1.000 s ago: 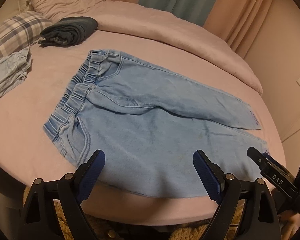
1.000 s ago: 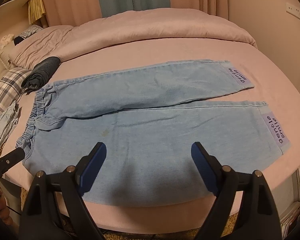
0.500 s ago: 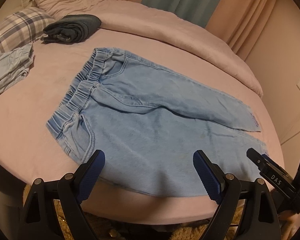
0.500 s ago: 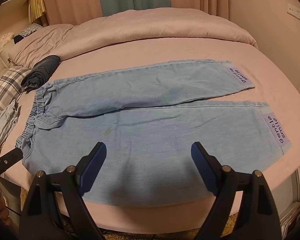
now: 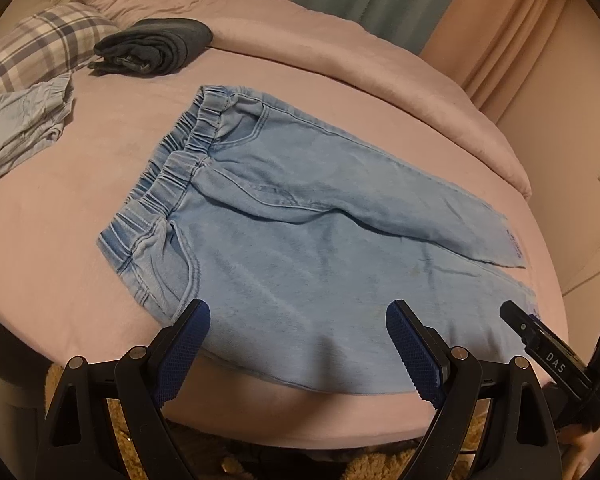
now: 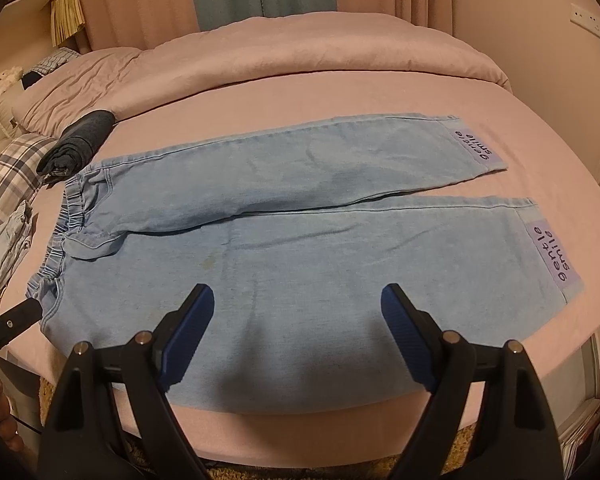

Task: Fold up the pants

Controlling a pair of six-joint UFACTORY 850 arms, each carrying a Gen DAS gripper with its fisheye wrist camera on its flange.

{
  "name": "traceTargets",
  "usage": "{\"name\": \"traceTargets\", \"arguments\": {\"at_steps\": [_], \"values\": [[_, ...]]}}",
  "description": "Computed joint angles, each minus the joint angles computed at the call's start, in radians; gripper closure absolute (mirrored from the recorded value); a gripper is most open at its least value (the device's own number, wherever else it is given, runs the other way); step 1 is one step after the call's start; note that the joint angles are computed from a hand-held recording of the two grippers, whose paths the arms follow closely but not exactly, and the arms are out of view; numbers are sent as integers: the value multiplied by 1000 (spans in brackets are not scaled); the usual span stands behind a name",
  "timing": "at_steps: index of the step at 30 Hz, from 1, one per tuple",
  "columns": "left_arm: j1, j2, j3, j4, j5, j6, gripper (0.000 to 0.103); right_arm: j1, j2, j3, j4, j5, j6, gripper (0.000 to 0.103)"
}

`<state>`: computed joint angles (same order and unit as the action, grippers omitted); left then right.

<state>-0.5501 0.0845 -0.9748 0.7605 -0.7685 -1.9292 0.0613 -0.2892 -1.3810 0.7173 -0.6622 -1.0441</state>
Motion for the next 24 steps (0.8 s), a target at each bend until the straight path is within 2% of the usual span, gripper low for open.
{"name": "traceTargets", "arguments": {"at_steps": [17, 24], "values": [[5, 14, 18, -16, -9, -24, 12, -19, -23, -28, -8, -40, 55, 21], [4, 20, 18, -20, -18, -29, 12, -24, -17, -21, 4, -24, 33, 23]]}}
